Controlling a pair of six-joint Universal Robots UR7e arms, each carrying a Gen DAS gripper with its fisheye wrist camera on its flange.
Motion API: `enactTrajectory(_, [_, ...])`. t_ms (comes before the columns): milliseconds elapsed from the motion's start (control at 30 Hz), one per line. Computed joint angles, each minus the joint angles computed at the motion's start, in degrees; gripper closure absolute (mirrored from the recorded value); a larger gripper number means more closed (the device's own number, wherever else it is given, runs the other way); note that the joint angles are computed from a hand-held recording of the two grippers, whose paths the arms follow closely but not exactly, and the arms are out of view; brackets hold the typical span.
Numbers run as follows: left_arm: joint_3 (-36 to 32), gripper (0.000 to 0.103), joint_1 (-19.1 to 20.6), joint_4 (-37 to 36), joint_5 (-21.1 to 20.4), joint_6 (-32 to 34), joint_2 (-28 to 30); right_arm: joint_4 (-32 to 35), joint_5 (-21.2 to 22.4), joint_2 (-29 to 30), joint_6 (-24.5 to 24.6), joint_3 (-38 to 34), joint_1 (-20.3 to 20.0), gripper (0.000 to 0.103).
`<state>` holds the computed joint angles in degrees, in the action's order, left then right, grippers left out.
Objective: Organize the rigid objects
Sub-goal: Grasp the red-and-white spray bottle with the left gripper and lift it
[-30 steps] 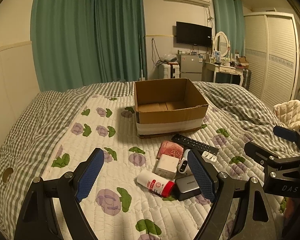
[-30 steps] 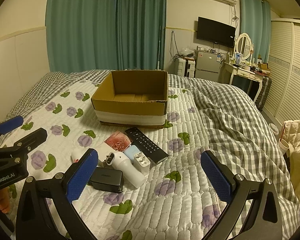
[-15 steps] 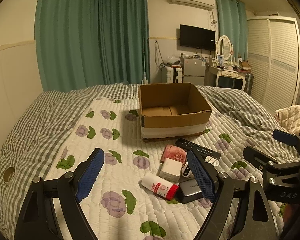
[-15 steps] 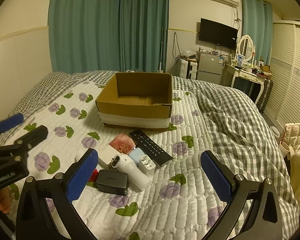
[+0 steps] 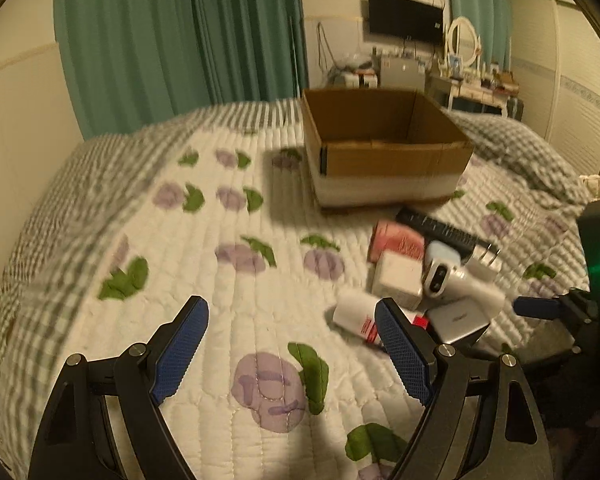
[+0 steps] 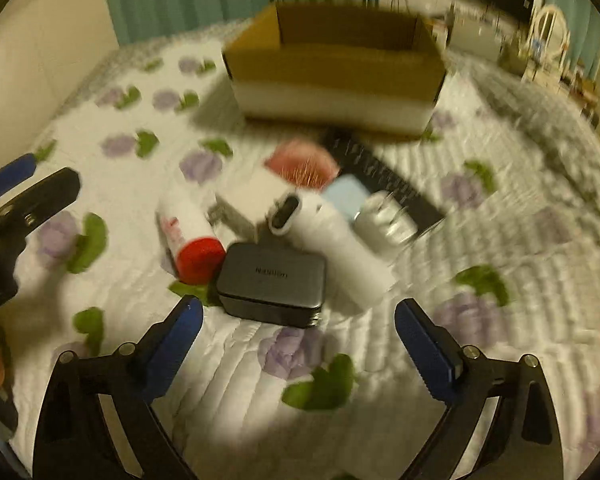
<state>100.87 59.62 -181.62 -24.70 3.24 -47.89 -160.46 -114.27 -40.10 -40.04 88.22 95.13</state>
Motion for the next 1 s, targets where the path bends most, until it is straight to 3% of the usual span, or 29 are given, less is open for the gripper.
enactTrajectory(167, [-0.9,0.015,1.1,5.7,-0.9,-3.9,0.0,8.2,3.0,3.1,3.5,-5.3,-1.1,0.01])
enactTrajectory(233, [-1.1,0.015,1.3,7.1,-0.6,-5.0,0.0,9.1,2.0,4.5,4.0,-6.5,-1.3,0.033])
enactTrajectory(433, [-2.6,0.015,0.8,14.0,1.9,-10.4,0.4,1.6,6.2,-0.2,0.4,-1.1,-1.5,0.035])
enactTrajectory(600, [-7.4,0.015,1.3,27.9,-3.3,-19.0,1.6,-0.6,6.8,-3.2,-2.6,-1.8,-0.6,0.036])
enactTrajectory(767, [-12.3,0.015,2.8,37.2,-6.8,-28.3,4.1,2.0,8.8,-3.6,-1.7,-5.1,-1.7,0.036])
enactTrajectory(1000, [-20.2,0.017,4.8,45.2,-5.1,-36.4,9.0,4.6,10.1,-2.6,-0.5,-6.2,-3.2,0.036])
